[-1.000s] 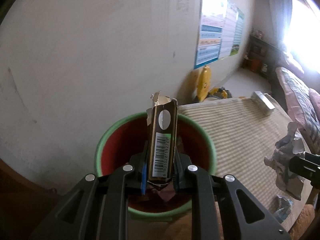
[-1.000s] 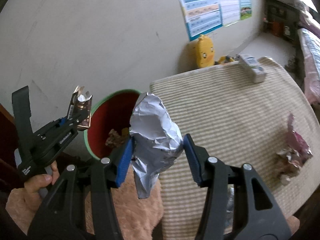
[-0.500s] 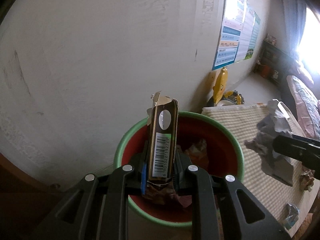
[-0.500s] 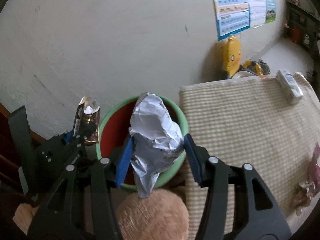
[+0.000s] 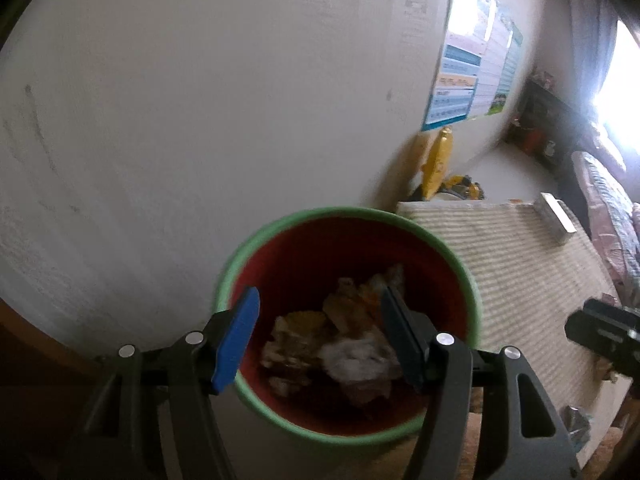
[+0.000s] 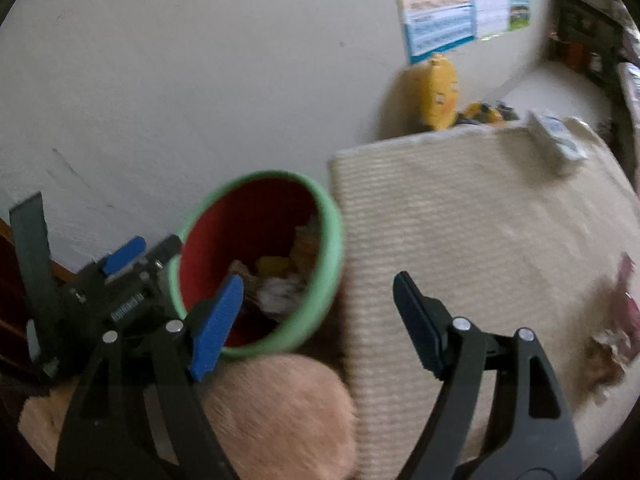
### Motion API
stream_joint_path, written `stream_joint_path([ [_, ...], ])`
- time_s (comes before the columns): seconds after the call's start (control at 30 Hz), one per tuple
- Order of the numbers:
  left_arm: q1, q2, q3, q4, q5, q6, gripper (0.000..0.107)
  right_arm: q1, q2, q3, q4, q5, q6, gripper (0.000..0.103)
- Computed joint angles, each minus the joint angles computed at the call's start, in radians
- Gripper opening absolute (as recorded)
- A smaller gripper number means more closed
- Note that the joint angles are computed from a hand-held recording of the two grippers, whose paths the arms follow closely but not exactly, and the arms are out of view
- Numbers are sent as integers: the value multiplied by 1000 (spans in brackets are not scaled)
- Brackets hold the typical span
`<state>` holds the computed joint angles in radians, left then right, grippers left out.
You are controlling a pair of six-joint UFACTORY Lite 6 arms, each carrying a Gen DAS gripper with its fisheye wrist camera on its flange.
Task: Collect trash
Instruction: 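Grasp the white-blue wrapper on the table with the left gripper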
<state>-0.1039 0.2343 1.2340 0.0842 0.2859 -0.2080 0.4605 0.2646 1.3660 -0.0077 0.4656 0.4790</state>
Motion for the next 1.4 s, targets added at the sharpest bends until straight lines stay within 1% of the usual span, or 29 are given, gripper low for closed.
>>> stream_joint_path([
  [0.17,-120,16,33,32,29,-70,60,-71,-229,-282,-132,-19,109,76],
  [0.23,-175,0,37,59,32,-110,60,-115,-309,-378,-146,-29,122,76],
  [0.3,-229,-13,41,105,42,-155,60,-162,-365,-445,-120,-36,98,76],
  [0.43,-327,-23,60,145,66,-210,60,-289,-481,-576,-34,-46,-5,76],
  [0.6,-436,-5,78,211,104,-292,60,-495,-609,-693,129,-29,-227,76],
  [0.67,-470,-8,65,209,107,-313,60,-573,-647,-727,180,-19,-318,76],
  [0.7,-491,-5,60,179,107,-300,60,-616,-666,-746,201,-15,-359,76],
  [0.77,-532,5,54,129,103,-258,60,-705,-686,-775,260,-5,-454,76],
  [0.9,-653,55,78,161,115,-251,60,-871,-701,-804,352,17,-606,76],
  [1.0,-701,107,116,76,127,-154,63,-990,-675,-808,439,30,-732,76],
  [1.07,-729,147,146,56,143,-126,64,-1058,-659,-811,496,38,-815,76],
  [1.23,-796,237,216,-59,173,4,64,-1154,-605,-801,574,49,-937,76],
  [1.33,-839,267,242,-42,186,16,64,-1173,-576,-786,608,47,-978,76],
  [1.4,-858,309,280,-27,213,20,62,-1168,-535,-753,622,39,-991,76],
])
